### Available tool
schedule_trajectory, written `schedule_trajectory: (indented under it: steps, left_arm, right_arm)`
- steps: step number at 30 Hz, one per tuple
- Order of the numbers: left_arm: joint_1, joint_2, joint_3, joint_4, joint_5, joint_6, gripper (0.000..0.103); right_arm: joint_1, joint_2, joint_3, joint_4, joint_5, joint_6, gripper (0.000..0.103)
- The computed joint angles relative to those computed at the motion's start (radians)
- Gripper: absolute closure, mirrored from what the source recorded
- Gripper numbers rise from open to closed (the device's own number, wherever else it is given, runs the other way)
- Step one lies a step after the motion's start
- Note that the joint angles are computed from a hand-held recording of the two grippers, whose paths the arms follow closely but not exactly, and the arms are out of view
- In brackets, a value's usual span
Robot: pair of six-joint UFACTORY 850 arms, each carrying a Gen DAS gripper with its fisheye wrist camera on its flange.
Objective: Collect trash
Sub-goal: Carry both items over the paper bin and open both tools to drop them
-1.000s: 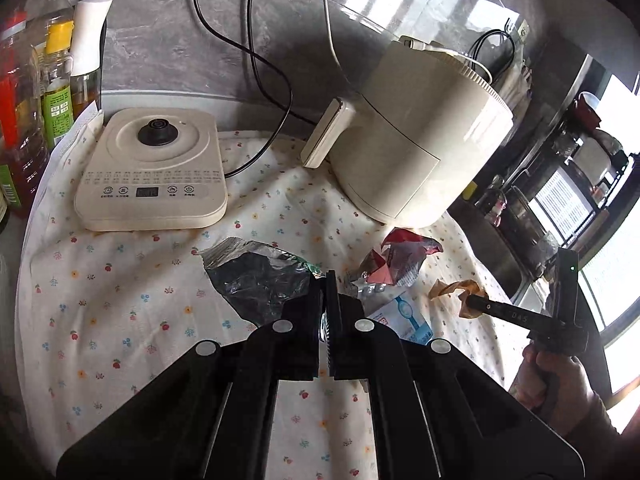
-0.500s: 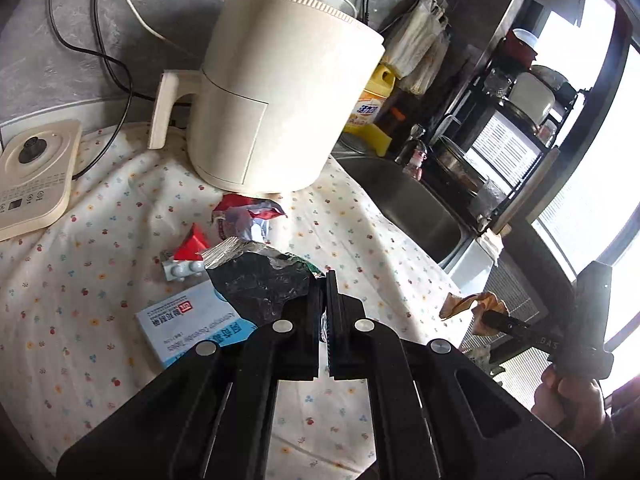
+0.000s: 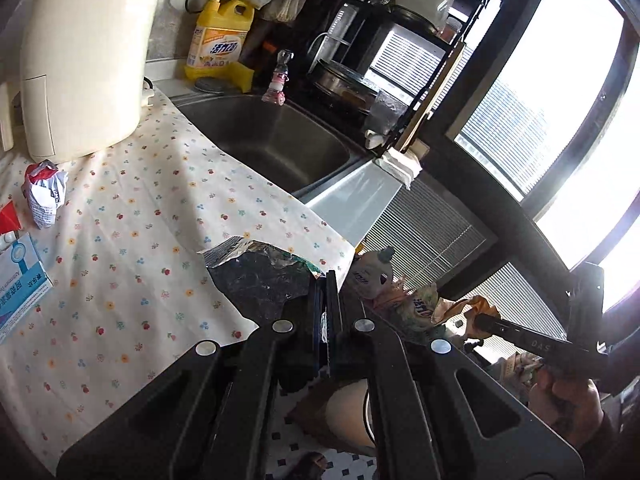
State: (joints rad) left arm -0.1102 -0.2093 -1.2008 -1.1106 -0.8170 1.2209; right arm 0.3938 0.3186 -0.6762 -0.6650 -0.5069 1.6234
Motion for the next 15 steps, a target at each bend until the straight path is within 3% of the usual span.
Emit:
schedule_trajectory:
  steps: [9,15]
  left_arm:
    - [-0.144,0.064,0.122,0.040,0.028,-0.015,0.099]
    - [-0.234,0.091,0.197,0.055,0.062,-0.043,0.099]
  right_arm:
    - [-0.019,0.196,0.219,0.168,-0.060,-0.043,0.088]
    - [-0.042,0.311,0.344,0.296,-0.071,-0.127,0.082]
